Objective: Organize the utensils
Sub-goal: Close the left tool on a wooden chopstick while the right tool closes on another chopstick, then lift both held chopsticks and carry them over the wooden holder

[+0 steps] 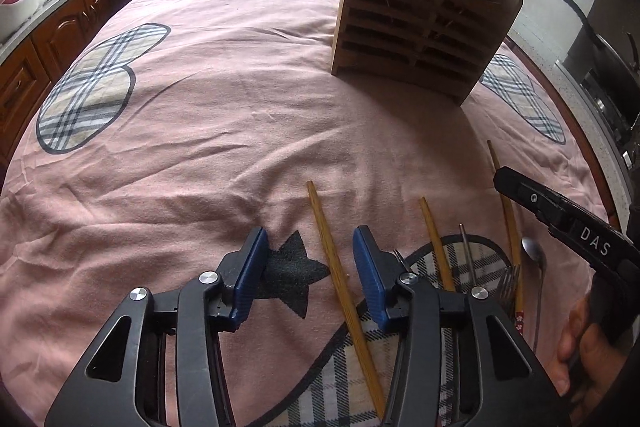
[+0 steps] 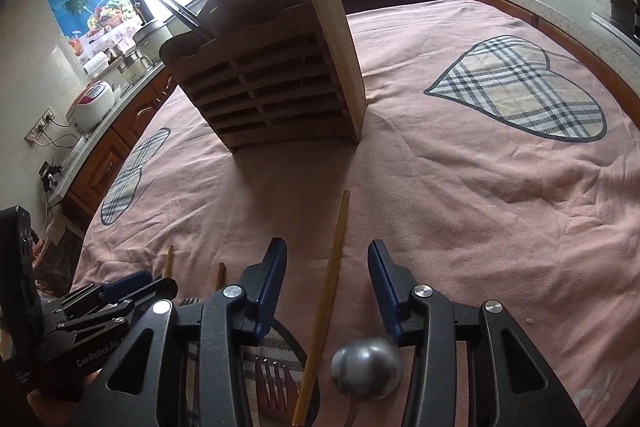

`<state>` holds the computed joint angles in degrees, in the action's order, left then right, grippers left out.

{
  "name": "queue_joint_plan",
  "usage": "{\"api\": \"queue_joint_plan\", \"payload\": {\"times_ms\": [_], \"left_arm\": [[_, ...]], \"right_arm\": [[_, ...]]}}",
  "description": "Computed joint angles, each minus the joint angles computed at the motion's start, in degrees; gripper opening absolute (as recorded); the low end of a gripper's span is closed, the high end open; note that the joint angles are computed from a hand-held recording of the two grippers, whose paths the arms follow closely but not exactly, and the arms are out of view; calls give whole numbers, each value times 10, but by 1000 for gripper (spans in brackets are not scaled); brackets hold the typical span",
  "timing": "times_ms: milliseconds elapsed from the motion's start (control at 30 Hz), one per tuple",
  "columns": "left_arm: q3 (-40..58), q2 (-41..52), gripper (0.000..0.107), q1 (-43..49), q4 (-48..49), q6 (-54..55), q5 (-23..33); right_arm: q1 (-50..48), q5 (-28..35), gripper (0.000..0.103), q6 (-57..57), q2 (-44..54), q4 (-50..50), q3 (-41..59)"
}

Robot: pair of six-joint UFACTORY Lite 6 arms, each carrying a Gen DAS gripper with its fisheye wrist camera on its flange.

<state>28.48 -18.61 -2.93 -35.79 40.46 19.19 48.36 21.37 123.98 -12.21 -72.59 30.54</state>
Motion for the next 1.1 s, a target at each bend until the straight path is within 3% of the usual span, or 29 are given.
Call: {"api": "queue_joint_plan", "payload": {"times_ms": [133,300,433,533,667,767,1100], "left_arm": [[14,20,28,-18,56,-50,-21],[14,28,16,-53,166,-162,-61],[12,29,11,-52,132,-126,-65],[18,37,7,-37,62,-54,-56],[33,50,5,11,-64,81,-2],[35,43,5,45,-101,124,41],[28,-69,5,125,-104,144,162]], "right_arm": [[-30,-22,30,-33,37,14,20],[-24,11,28,-128,95,70,76],[2,63,13,-140,123,74,98],[-4,52,9,-134,109,69,85],[-23,18,8,-122,80,64,64],[-21,18,7,-124,58,70,58],[14,57,6,-169,-34,122,52]]}}
